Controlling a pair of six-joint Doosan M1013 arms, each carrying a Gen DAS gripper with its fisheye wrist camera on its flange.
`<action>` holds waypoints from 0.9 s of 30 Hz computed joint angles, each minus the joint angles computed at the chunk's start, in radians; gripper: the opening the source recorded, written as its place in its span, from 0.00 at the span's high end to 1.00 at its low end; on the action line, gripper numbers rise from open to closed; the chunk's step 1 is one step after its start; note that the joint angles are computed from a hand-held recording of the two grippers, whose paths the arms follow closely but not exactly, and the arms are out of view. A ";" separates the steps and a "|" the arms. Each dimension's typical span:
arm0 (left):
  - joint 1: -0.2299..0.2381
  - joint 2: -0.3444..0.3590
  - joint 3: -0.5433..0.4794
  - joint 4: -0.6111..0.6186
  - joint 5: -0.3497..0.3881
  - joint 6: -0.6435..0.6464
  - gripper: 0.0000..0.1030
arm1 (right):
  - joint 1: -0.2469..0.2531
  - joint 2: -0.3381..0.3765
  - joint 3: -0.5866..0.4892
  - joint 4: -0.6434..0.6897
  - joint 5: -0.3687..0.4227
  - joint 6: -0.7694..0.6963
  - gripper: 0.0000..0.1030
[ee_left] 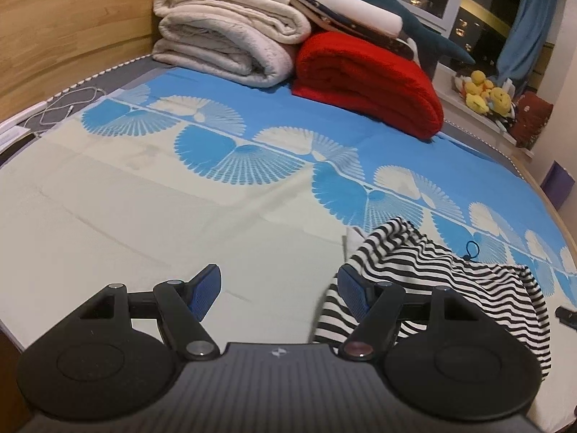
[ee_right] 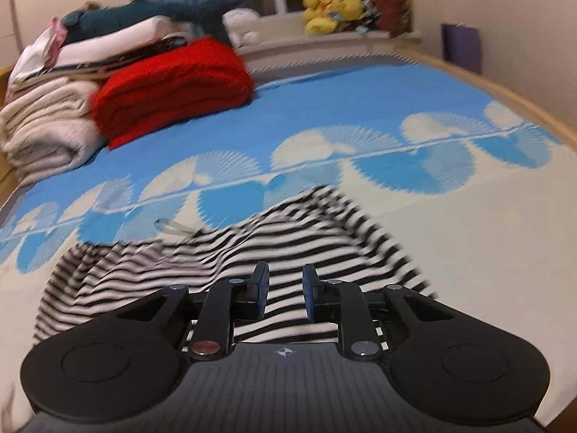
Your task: Fold small clothes
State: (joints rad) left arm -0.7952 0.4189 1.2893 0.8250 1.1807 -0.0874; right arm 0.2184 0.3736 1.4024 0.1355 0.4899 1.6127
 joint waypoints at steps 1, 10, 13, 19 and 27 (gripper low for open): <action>0.001 -0.004 0.005 -0.002 -0.001 -0.008 0.26 | 0.006 0.002 -0.002 0.004 0.005 -0.017 0.80; 0.006 -0.034 0.046 0.003 -0.002 -0.058 0.26 | 0.051 0.006 0.005 0.050 0.010 -0.116 0.86; 0.008 -0.054 0.074 0.009 -0.002 -0.095 0.26 | 0.067 0.004 0.012 0.066 0.010 -0.169 0.86; 0.019 -0.100 0.141 0.016 0.006 -0.160 0.26 | 0.121 -0.012 0.046 0.236 0.007 -0.424 0.86; 0.029 -0.156 0.215 0.009 -0.002 -0.248 0.26 | 0.240 0.030 0.027 0.426 0.115 -0.761 0.67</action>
State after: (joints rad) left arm -0.7666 0.2633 1.5048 0.8335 1.1786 -0.3354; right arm 0.4587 0.4036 1.4294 0.5619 0.6048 0.8518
